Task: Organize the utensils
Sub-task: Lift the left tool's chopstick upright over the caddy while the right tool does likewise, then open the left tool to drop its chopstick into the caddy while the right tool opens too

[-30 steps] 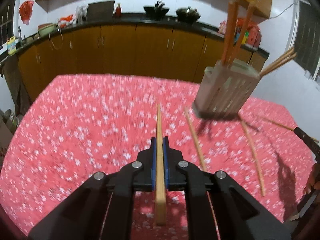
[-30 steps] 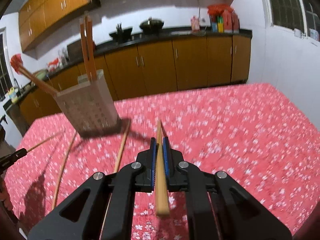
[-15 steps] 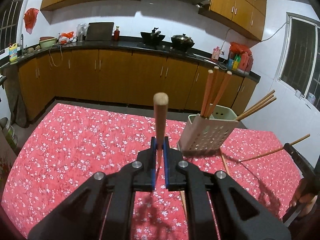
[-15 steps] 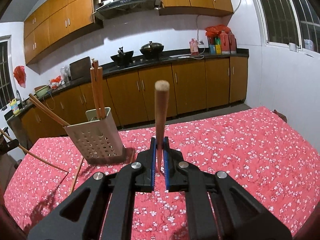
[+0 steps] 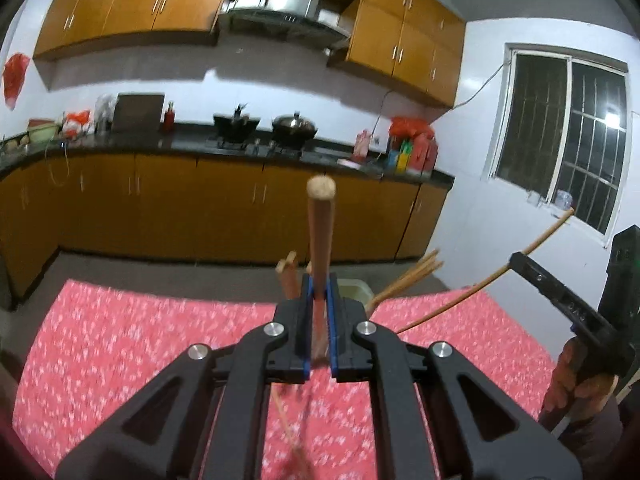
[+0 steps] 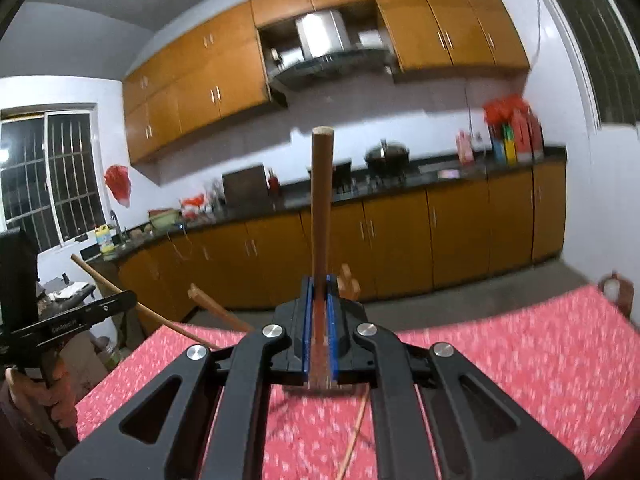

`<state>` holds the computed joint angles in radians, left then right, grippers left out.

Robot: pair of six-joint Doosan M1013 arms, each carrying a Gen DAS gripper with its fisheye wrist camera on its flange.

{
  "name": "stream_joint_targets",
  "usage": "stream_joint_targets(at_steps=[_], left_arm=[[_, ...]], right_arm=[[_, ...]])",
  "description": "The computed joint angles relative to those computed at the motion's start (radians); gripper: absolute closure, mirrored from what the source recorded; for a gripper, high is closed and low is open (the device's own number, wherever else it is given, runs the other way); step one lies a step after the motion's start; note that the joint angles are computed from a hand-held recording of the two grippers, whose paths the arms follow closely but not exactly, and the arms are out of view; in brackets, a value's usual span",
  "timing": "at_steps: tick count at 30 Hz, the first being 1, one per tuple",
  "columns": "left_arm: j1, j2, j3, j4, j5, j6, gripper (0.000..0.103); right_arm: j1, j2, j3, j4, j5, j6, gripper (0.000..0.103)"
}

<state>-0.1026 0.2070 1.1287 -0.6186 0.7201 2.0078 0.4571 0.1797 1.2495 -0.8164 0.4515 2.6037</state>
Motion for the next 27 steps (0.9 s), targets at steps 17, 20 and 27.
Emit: stream_joint_targets(at_steps=[17, 20, 27], left_arm=[[-0.078, 0.079, -0.05, 0.206, -0.246, -0.254, 0.095], [-0.084, 0.096, -0.056, 0.223, -0.239, -0.26, 0.095], [-0.085, 0.112, -0.068, 0.207, -0.192, -0.26, 0.09]], right_arm=[[0.003, 0.158, -0.156, -0.119, 0.064, 0.049, 0.096], [-0.001, 0.169, -0.164, -0.05, 0.082, -0.013, 0.096], [-0.007, 0.175, -0.178, 0.13, 0.098, -0.17, 0.08]])
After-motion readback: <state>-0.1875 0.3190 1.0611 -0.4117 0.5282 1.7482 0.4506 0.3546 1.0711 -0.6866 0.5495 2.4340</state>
